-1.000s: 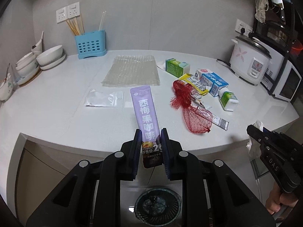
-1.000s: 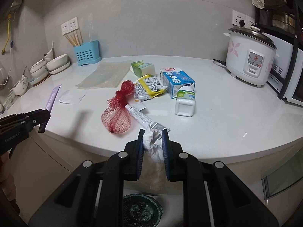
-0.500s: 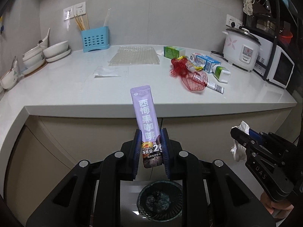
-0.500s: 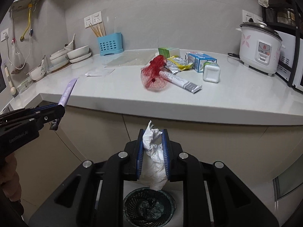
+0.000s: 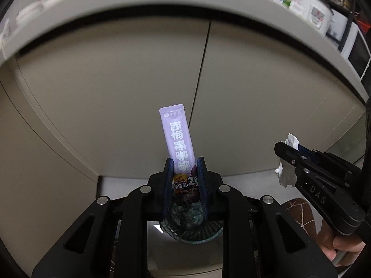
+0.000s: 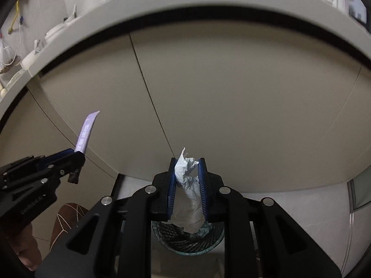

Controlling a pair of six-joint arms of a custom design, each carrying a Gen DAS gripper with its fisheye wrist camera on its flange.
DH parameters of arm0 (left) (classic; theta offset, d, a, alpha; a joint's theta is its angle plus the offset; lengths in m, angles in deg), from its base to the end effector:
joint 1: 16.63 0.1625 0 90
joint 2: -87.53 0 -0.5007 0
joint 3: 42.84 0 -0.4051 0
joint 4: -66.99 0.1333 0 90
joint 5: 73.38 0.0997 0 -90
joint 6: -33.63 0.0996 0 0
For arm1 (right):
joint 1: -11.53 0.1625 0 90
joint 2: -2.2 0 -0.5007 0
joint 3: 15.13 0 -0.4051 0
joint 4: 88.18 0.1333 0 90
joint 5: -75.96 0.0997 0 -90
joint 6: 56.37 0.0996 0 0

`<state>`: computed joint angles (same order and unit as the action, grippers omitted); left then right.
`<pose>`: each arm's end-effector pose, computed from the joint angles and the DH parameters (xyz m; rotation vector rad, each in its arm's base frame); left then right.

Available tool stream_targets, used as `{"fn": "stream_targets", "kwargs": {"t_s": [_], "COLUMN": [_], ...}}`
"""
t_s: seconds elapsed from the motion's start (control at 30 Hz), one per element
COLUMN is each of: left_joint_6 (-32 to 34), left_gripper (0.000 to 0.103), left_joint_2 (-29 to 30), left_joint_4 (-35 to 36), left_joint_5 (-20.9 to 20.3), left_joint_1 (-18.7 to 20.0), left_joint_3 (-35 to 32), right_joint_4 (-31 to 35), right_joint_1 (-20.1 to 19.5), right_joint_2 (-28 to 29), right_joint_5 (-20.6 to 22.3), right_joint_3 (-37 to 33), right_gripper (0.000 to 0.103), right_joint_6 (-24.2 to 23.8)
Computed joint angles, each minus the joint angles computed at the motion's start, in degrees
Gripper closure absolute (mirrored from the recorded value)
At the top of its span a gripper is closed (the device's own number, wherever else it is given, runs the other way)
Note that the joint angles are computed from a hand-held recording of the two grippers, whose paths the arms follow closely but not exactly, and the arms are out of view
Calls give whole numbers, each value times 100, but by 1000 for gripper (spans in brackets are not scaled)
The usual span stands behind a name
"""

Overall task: Collect trash
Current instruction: 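Lift both held items and lower them toward the teal wastebasket, then open the right tool over the wastebasket while the left tool releases the sachet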

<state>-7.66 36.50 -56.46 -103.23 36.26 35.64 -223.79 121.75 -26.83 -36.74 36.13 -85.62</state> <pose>-0.2946 -0.7536 0.3262 -0.1489 2.2247 -0.9062 0.4142 -0.8500 0.2074 1.0175 -2.4739 0.5091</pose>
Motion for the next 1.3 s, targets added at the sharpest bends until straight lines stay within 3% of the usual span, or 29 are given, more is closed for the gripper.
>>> {"fn": "stream_targets", "kwargs": {"t_s": [0.37, 0.57, 0.83, 1.17, 1.3], "left_joint_6": [585, 498, 513, 458, 422], "left_gripper": [82, 82, 82, 78, 62], "left_joint_2": [342, 614, 939, 1159, 1146], "left_joint_4": [-1164, -834, -679, -519, -620], "left_joint_5": [-733, -1283, -1923, -2185, -2078], "left_joint_1": [612, 998, 1461, 1654, 1671], "left_joint_3": [430, 332, 282, 203, 245], "right_joint_4": [394, 636, 1138, 1816, 1959], "right_joint_1": [-372, -488, -678, -920, -942], "right_joint_2": [383, 776, 1197, 1451, 1500], "right_joint_5": [-522, -1127, -1569, -1676, -1570], "right_joint_3": [172, -39, -393, -787, -898], "right_gripper": [86, 86, 86, 86, 85], "right_joint_6": [283, 207, 284, 685, 794]}}
